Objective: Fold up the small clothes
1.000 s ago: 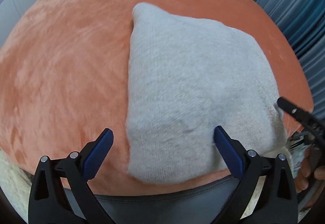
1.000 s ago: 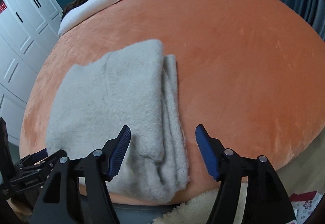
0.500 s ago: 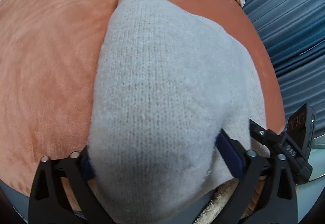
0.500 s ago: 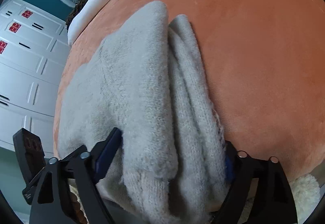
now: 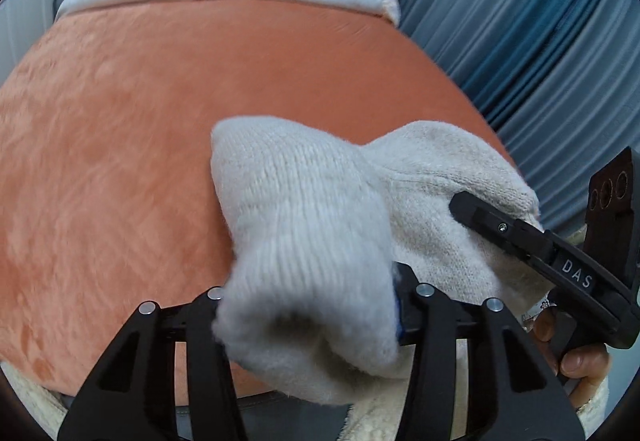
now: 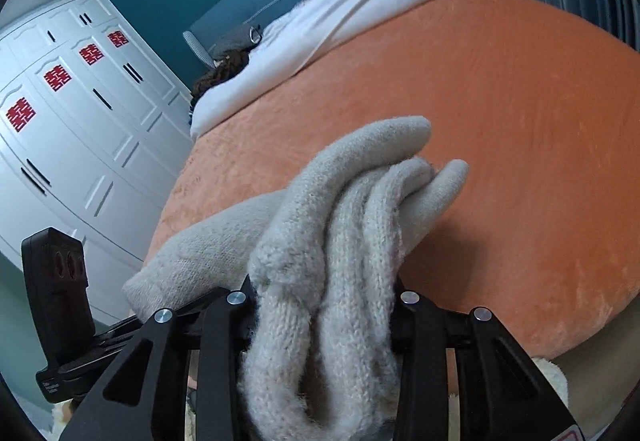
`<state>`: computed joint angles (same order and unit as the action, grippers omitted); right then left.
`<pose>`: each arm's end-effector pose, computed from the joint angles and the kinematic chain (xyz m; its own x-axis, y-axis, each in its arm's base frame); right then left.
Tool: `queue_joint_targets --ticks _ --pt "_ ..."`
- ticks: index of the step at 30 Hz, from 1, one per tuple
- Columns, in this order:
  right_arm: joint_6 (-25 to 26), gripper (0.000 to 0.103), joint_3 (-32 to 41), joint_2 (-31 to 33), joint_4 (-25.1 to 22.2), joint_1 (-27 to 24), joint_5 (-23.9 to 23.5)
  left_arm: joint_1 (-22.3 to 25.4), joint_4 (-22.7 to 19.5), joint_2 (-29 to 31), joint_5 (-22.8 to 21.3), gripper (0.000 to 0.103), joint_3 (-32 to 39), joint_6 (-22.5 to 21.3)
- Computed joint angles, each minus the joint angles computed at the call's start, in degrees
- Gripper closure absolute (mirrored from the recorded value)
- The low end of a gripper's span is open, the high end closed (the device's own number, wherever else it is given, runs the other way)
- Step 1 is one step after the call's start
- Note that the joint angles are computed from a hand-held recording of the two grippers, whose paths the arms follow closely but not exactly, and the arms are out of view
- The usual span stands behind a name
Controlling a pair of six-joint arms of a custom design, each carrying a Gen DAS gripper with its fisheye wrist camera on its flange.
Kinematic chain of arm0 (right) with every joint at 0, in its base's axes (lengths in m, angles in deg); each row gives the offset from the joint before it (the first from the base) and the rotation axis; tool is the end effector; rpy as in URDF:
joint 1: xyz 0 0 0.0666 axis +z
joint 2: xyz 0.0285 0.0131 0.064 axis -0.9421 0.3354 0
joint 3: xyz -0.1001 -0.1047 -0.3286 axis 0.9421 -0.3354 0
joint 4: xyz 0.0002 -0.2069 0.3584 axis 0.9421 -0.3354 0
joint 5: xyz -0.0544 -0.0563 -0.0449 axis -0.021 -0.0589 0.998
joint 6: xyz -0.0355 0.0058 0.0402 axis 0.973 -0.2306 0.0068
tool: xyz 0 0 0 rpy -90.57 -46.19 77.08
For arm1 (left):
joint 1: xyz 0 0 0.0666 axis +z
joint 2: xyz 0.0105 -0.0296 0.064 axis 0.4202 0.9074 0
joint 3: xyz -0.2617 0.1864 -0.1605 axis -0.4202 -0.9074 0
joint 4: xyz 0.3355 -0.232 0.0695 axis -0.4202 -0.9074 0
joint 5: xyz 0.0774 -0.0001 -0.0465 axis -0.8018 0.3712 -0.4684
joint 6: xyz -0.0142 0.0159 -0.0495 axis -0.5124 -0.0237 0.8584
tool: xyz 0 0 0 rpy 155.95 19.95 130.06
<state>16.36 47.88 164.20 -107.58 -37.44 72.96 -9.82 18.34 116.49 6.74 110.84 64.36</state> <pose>0.4583 0.3045 0.4279 -0.8022 0.0831 -0.5913 -0.2808 0.8214 0.4964 0.4111 -0.2795 0.4313 -0.7995 -0.2251 -0.5570 -0.0204 0.9368 -0.3492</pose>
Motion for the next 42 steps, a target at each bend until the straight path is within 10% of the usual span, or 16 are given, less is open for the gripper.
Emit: queue_joint_targets --ticks 10,24,30,34,37,42 --pt "4.72 0.068 0.99 -10.01 3.84 1.87 8.22 -3.79 3.98 -3.23 -4.96 0.056 7.2 -7.12" --pt "7.79 0.067 20.21 3.42 15.14 9.55 5.86 6.18 11.34 -17.1 -10.23 0.055 2.6 -21.71" --pt "-1.73 0.055 16.18 12.98 14.58 10.12 2.35 17.97 13.02 -21.26 0.65 0.031 -14.14 -15.6" --pt "-10.17 0.054 11.84 18.69 2.9 9.66 3.82 23.31 7.86 -22.21 4.75 0.032 -26.82 -6.28" --pt "-8.96 0.047 6.75 15.9 7.29 9.74 5.69 26.73 11.47 -26.29 9.14 0.026 -32.42 -2.62" --pt "-7.68 0.026 19.5 24.69 -1.7 8.98 3.17 29.79 15.43 -20.55 12.76 0.009 -30.05 -2.1"
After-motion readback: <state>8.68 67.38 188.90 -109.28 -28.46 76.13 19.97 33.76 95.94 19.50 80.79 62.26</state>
